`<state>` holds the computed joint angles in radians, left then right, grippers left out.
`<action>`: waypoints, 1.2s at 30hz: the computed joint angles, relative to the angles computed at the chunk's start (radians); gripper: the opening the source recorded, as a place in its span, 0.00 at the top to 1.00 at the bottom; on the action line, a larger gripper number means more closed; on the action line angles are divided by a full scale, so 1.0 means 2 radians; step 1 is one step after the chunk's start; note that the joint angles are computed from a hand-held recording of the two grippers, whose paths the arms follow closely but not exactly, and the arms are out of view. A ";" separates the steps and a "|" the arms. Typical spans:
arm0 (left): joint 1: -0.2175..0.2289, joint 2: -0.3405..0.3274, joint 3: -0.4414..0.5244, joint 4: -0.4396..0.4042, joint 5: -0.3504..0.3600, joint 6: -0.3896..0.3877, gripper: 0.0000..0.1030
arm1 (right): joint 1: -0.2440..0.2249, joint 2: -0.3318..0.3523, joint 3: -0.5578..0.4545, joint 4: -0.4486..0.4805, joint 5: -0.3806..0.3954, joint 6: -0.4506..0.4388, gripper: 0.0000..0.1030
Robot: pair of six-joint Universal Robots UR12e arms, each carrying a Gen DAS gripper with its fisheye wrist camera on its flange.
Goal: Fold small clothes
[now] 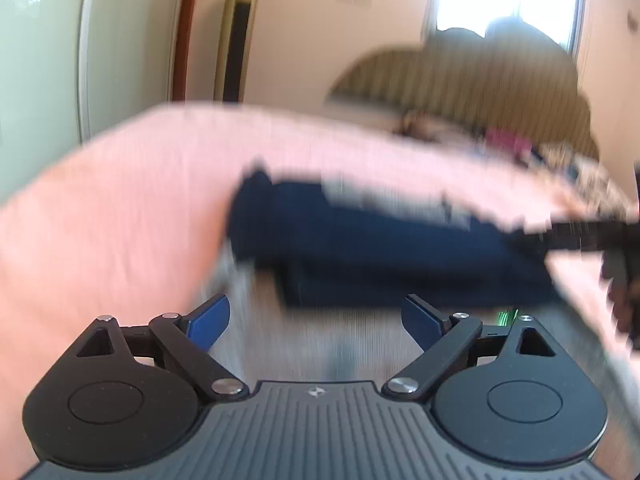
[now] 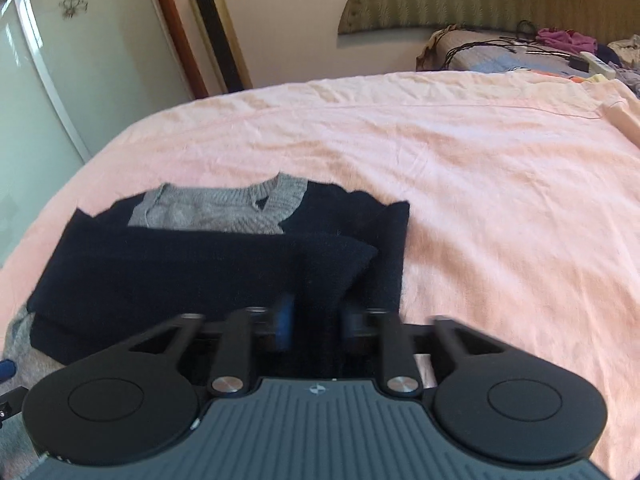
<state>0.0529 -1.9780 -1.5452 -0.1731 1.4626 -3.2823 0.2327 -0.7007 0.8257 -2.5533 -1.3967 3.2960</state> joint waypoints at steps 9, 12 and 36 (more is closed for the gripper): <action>0.027 -0.100 0.177 -0.174 0.012 -0.069 0.11 | -0.014 0.041 -0.081 0.075 -0.006 0.052 0.31; 0.027 -0.120 0.211 -0.218 -0.005 -0.044 0.68 | -0.010 0.051 -0.088 0.069 -0.002 0.024 0.47; -0.025 -0.096 0.124 -0.066 0.116 0.136 0.70 | 0.017 0.020 0.001 -0.064 -0.033 -0.042 0.55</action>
